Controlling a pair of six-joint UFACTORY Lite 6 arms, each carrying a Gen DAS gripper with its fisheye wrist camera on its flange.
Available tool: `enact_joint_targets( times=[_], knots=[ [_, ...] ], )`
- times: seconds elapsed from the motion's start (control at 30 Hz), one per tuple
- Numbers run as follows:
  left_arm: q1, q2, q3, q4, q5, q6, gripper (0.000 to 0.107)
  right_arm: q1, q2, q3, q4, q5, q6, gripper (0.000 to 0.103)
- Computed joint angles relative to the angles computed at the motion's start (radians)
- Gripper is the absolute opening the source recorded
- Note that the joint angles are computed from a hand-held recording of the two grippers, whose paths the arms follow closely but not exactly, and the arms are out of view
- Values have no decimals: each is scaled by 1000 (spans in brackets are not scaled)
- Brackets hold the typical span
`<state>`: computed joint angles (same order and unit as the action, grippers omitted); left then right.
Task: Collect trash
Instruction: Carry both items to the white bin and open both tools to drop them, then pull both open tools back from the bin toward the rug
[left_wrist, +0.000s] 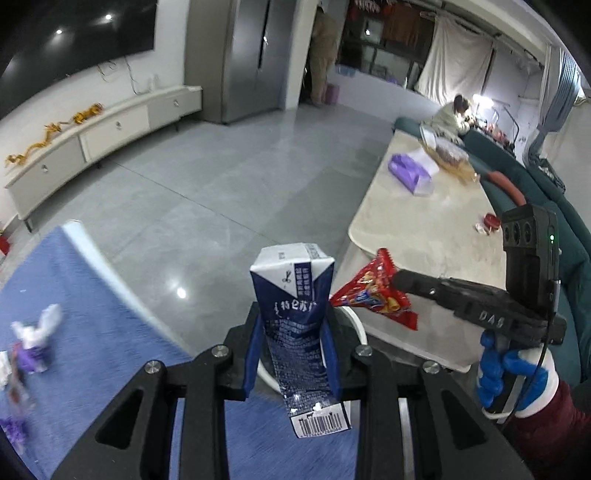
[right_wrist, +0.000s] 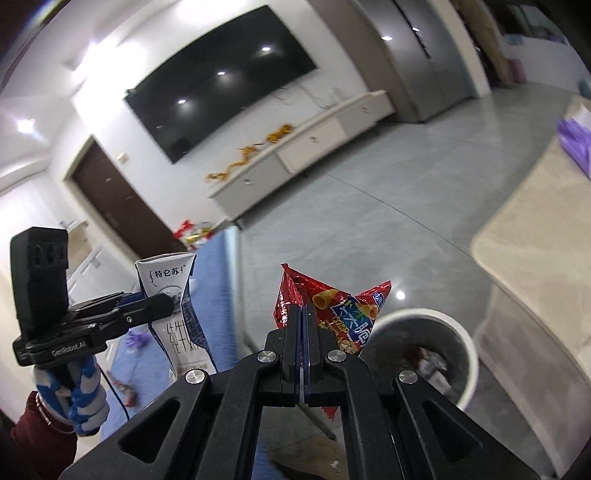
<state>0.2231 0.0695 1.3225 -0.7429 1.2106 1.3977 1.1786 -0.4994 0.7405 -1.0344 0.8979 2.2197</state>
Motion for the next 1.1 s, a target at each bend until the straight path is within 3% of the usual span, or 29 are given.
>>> enact_joint_targets(
  times=[0.1, 0.3, 0.43, 0.5, 0.57, 0.73, 0.9, 1.1],
  knots=[
    [-152, -21, -95, 28, -167, -80, 28, -65, -44, -94, 19, -69, 13, 1],
    [-336, 23, -173, 65, -371, -220, 29, -247, -21, -214, 14, -280, 24, 5],
    [-368, 54, -185, 64, -410, -251, 47, -338, 23, -261, -3, -379, 39, 8],
    [-347, 45, -190, 49, -389, -230, 49, -350, 22, -282, -7, -393, 53, 17],
    [-323, 27, -191, 41, -362, -210, 49, -353, 13, -297, -7, -399, 65, 18],
    [-237, -53, -193, 10, -298, -155, 49, -298, -10, -270, 30, -320, 34, 20],
    [-85, -123, -139, -55, -180, -98, 50, -202, -1, -134, 76, -135, -65, 29],
    [174, -172, -29, -162, -21, -17, 62, -46, 120, 148, 54, 118, -183, 41]
  ],
)
